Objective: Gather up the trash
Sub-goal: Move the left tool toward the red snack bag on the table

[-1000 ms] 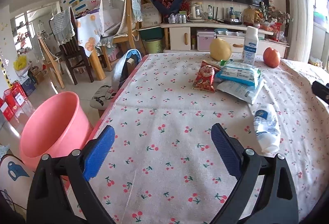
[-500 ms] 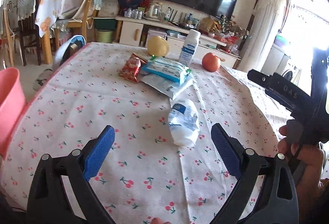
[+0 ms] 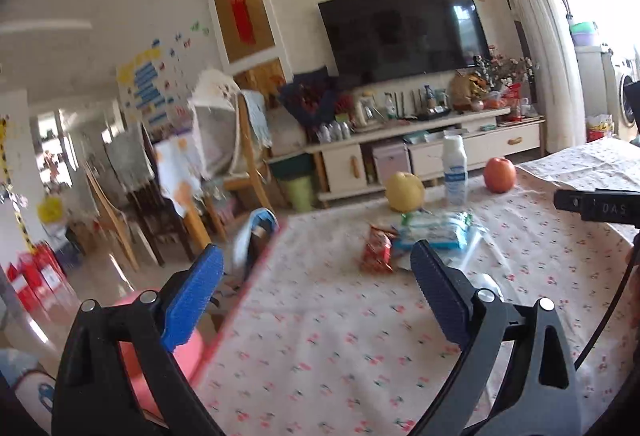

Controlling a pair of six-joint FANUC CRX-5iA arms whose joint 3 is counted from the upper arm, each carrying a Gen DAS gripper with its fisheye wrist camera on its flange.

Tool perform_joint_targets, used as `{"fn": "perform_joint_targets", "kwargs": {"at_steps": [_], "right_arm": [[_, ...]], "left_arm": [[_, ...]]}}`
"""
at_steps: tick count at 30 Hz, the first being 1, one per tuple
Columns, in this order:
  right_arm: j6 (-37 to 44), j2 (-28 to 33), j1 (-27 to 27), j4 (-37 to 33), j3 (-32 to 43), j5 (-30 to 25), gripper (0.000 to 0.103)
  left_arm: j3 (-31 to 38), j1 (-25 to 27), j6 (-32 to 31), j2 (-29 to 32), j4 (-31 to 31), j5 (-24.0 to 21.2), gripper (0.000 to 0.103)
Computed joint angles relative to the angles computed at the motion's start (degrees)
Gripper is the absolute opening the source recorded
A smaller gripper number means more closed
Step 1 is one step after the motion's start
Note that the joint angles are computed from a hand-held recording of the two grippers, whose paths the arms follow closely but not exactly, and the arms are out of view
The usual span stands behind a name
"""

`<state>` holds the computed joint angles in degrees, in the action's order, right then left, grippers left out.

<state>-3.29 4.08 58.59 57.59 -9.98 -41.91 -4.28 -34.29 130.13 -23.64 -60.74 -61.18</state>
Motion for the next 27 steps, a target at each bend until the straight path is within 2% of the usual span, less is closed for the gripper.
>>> {"fn": "perform_joint_targets", "kwargs": {"at_steps": [4,7,10,13,15,17,19,24,27], "right_arm": [[2.82,1.09,0.75,-1.19,1.32,-0.34,0.093],[5.01,1.93,1.24,-1.66,2.26,0.12,0.093],[6.26,2.43,1.21,-2.89,2.87,1.08,0.093],[7.9,3.13,1.59,-3.12,3.57,-0.13,0.093],[6.57,3.06,1.7,-0.76,2.95,-0.41,0.093],[5.42,2.86,1.59,1.19,2.5,-0.56,0.093],[5.13,2.77,1.41,1.92,2.32,-0.71,0.093],[3.48,2.22,1.07,3.07,1.38,0.06,0.093],[1.9,1.97,0.97,4.42,0.81,0.06,0.093]], "left_arm": [[3.17,-6.18,-2.26,1.39,-9.87,-7.01,0.095],[4.37,-8.28,-6.02,1.98,-12.58,-8.8,0.095],[3.94,-7.06,-6.82,1.93,-11.7,-7.56,0.095],[2.45,-7.66,-5.85,1.89,-14.04,-7.48,0.095],[1.47,-6.91,-5.24,1.69,-14.3,-6.33,0.095],[1.51,-6.73,-4.79,2.05,-14.07,-7.43,0.095],[0.46,-4.77,-3.74,1.22,-12.03,-5.98,0.095],[-2.22,-4.34,-2.56,0.82,-13.01,-5.62,0.095],[-2.21,-2.04,-2.83,0.84,-10.68,-4.36,0.095]]}}
